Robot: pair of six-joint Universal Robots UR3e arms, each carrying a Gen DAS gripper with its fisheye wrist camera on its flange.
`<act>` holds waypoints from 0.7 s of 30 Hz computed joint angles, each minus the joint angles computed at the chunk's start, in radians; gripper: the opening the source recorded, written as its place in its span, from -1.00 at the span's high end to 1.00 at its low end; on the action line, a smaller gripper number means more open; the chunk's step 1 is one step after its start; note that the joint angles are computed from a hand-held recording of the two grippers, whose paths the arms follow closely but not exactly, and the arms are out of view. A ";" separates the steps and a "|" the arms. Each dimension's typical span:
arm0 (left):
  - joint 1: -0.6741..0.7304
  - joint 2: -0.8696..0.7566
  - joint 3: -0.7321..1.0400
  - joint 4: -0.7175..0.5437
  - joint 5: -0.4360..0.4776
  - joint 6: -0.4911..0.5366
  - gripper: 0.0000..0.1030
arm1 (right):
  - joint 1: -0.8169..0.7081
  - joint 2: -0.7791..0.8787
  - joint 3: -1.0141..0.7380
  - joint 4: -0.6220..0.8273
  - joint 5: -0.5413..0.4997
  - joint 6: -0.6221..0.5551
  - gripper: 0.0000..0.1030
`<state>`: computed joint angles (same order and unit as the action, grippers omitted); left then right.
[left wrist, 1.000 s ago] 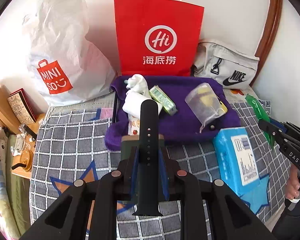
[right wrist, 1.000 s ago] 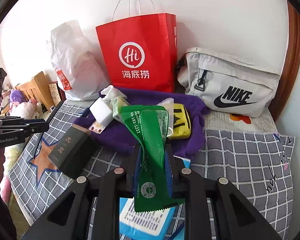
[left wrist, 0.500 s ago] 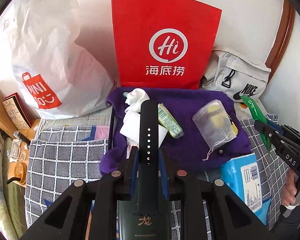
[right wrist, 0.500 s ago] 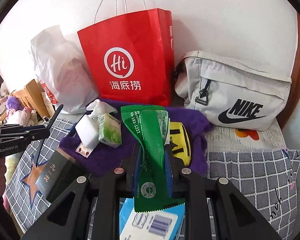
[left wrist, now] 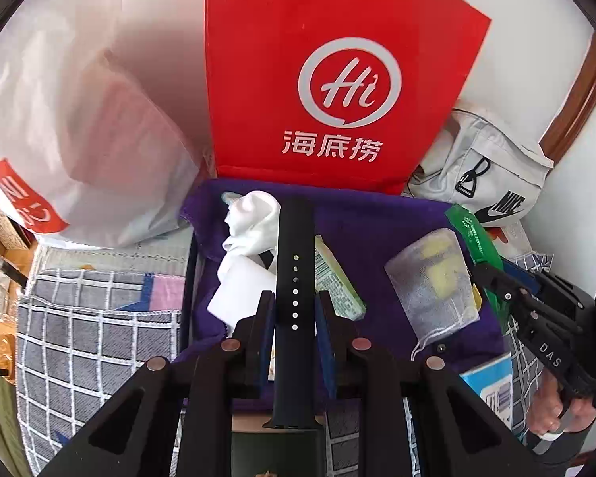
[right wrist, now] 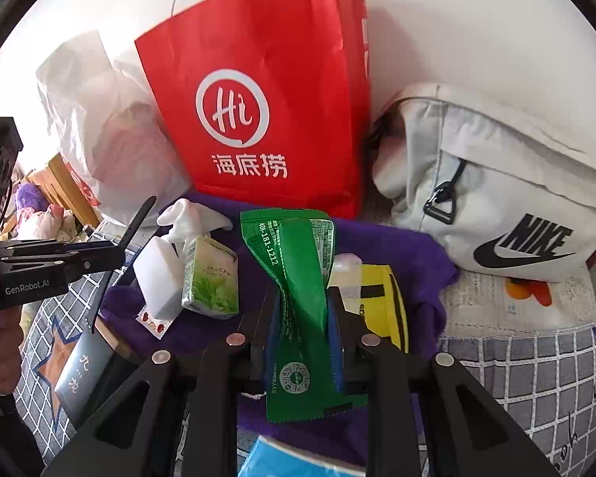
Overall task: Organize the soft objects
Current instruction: 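Carry the black strap and green packet over the purple towel with both tools, then open both tools to drop the strap and packet onto the towel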
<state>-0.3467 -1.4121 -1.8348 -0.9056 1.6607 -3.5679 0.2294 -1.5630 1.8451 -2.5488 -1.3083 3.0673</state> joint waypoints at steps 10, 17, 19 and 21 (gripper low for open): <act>0.067 -0.129 0.013 0.084 -0.078 0.020 0.61 | -0.013 0.135 -0.080 0.018 -0.011 0.007 0.55; 0.107 -0.136 -0.009 0.112 -0.138 0.030 0.60 | -0.023 0.193 -0.136 0.064 -0.015 0.011 0.42; 0.116 -0.136 -0.007 0.108 -0.155 0.031 0.60 | -0.030 0.194 -0.136 0.068 0.004 0.000 0.35; 0.118 -0.134 0.002 0.089 -0.161 0.032 0.57 | -0.030 0.193 -0.133 0.064 0.014 -0.009 0.20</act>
<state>-0.2286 -1.5466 -1.8327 -0.8164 1.5001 -3.5359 0.1989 -1.3703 1.7123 -2.4846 -1.2944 3.0588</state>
